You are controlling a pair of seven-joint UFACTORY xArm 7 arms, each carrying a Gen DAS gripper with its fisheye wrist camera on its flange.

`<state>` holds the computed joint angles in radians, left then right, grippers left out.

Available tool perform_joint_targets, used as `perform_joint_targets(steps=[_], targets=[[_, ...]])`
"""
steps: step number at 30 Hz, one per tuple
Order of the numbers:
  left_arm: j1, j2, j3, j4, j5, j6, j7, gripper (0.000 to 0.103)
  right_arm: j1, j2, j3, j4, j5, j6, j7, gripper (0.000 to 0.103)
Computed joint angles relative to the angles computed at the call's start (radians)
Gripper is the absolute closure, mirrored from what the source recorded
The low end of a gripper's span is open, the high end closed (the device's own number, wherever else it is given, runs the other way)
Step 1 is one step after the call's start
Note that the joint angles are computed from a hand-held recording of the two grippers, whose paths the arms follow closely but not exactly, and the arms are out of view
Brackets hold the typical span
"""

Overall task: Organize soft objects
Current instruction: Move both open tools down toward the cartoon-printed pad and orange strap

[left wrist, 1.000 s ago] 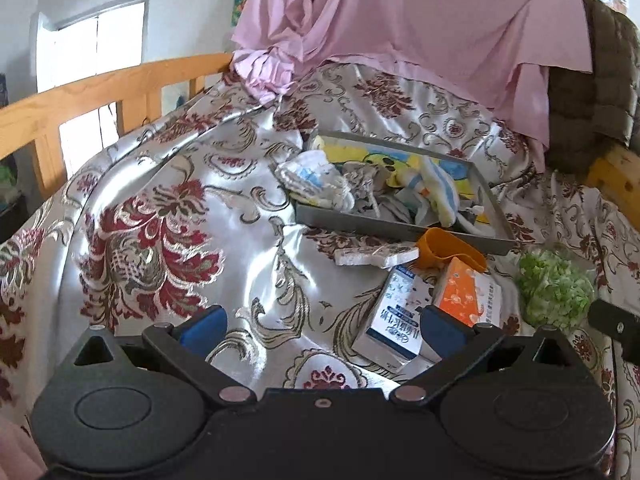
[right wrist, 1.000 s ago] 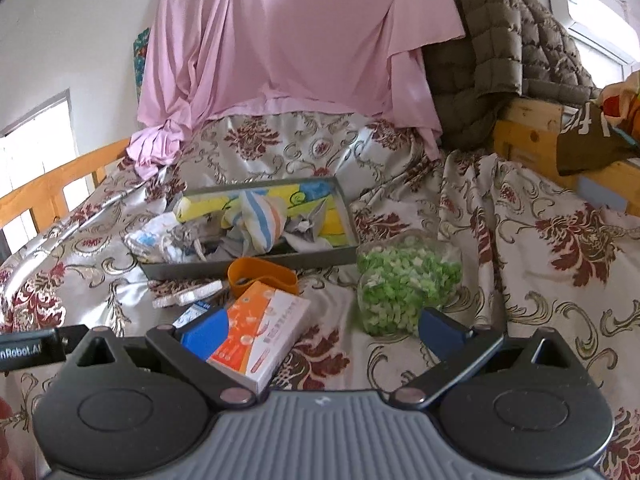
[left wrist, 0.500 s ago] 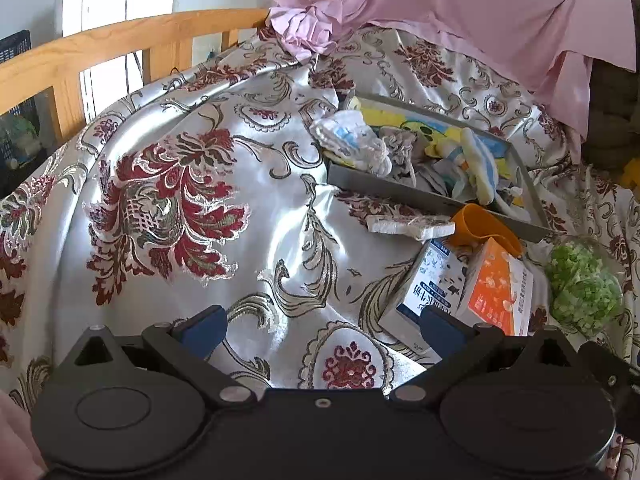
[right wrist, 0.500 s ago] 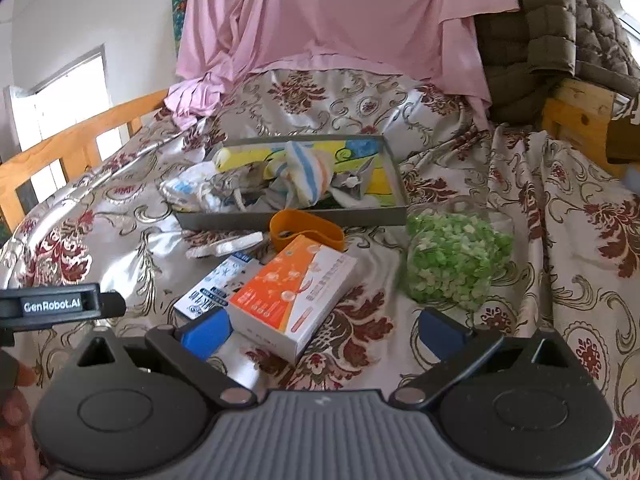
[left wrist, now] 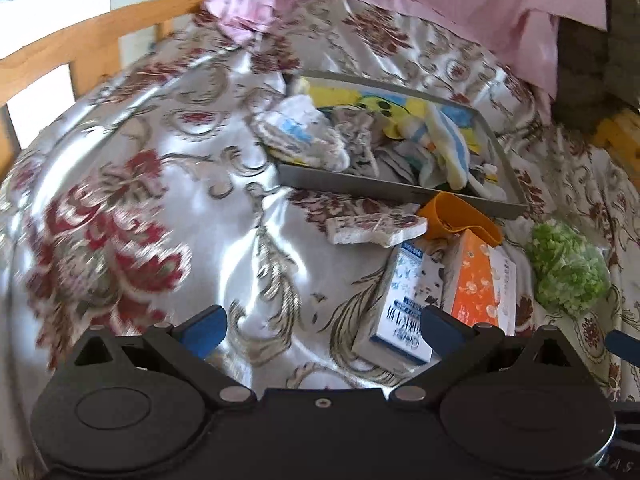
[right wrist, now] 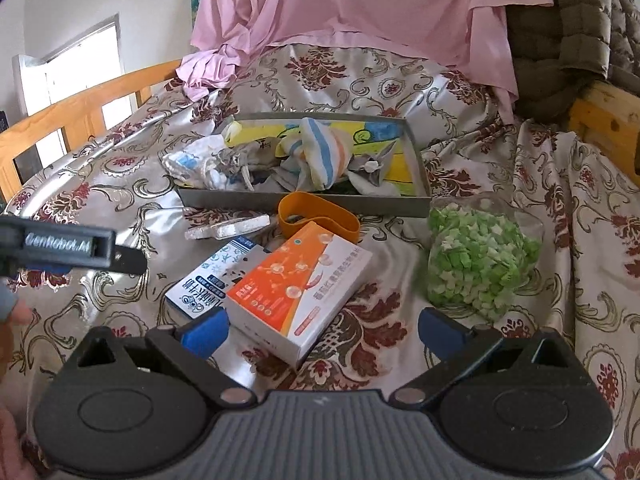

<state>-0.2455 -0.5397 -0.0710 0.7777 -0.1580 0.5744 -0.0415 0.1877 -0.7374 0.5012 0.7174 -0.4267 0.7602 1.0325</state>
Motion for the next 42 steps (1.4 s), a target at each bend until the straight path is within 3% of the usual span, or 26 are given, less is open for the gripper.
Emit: perform_joint_targets(steps=[8, 16, 20, 30, 37, 42], targets=[[0.012, 0.119, 0.005, 0.04, 0.028, -0.105, 0.067, 0.001, -0.044, 0.033, -0.004, 0.013, -0.056, -0.025, -0.011, 0.0], [-0.025, 0.192, 0.033, 0.088, -0.062, -0.104, 0.138, 0.001, -0.102, 0.07, -0.001, 0.027, -0.132, -0.064, 0.001, 0.0], [-0.041, 0.237, 0.048, 0.115, -0.115, -0.101, 0.197, 0.001, -0.107, 0.11, -0.03, 0.023, -0.16, -0.131, -0.017, 0.0], [-0.049, 0.354, 0.087, 0.212, -0.466, -0.056, 0.399, 0.001, -0.193, 0.228, -0.039, 0.048, -0.319, -0.307, -0.044, 0.0], [-0.026, 0.396, 0.084, 0.264, -0.765, 0.061, 0.614, 0.003, -0.195, 0.328, -0.079, 0.09, -0.387, -0.354, -0.097, 0.0], [0.024, 0.454, 0.066, 0.314, -0.886, 0.191, 0.593, 0.007, -0.173, 0.408, -0.09, 0.161, -0.489, -0.298, -0.144, 0.0]])
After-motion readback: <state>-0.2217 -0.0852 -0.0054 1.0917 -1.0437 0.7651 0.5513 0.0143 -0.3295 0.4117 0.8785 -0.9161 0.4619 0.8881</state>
